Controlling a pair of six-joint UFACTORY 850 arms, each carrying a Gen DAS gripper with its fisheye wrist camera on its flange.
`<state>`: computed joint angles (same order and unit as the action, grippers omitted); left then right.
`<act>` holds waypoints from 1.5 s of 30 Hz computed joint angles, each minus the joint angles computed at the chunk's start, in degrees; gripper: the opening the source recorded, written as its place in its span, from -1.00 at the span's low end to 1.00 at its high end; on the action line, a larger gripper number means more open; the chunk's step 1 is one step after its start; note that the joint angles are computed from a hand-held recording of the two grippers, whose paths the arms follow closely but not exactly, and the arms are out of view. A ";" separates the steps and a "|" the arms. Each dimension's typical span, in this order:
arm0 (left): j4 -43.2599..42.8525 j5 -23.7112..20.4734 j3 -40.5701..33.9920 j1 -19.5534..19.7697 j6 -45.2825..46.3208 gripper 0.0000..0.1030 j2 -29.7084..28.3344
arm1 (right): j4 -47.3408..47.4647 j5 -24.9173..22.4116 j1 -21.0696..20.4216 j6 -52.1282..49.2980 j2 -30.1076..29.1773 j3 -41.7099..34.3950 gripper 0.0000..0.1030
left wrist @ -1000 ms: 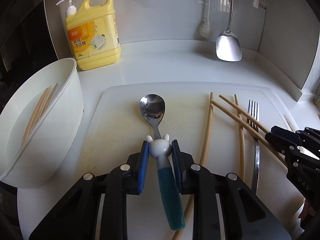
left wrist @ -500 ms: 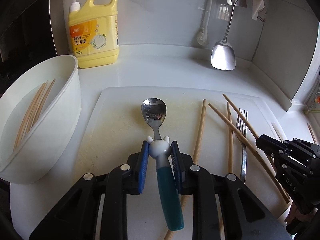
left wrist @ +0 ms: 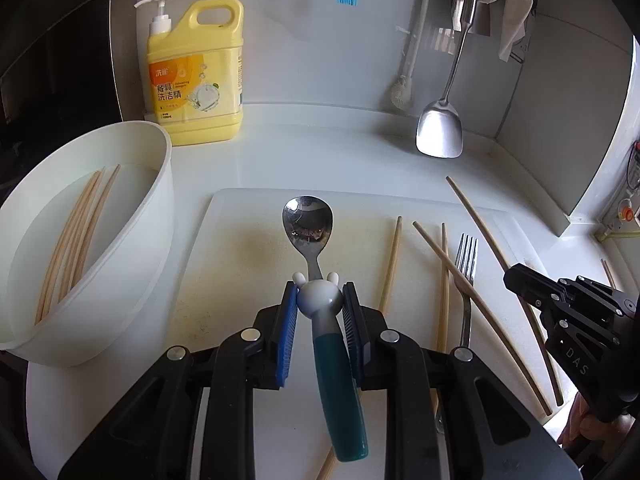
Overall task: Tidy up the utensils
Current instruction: 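Carry the spoon with the left tool and chopstick with the right tool over the basin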
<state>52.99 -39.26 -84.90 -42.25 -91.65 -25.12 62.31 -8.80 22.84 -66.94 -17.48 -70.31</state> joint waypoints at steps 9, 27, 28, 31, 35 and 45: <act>1.17 -1.53 1.15 -0.66 -1.38 -0.56 2.65 | 9.92 -1.67 0.92 -8.76 1.13 -0.11 -0.88; 1.40 -11.13 8.37 1.73 -2.59 -0.56 16.48 | -7.04 -8.53 9.55 11.89 -3.41 -15.34 -0.88; 1.46 -11.01 9.37 2.48 -1.94 -0.56 17.60 | -9.12 -8.20 10.53 14.55 -4.29 -16.87 -0.88; 1.22 -9.10 12.88 5.68 0.65 -0.56 21.25 | -18.42 -6.82 13.67 25.67 -8.09 -22.80 -0.88; -0.41 -4.28 17.30 11.22 5.50 -0.56 25.12 | -37.25 -7.59 17.40 47.46 -14.86 -32.90 -0.88; -10.12 4.39 21.93 22.39 18.73 -0.56 27.25 | -52.59 -20.33 21.77 70.51 -32.35 -57.99 -0.88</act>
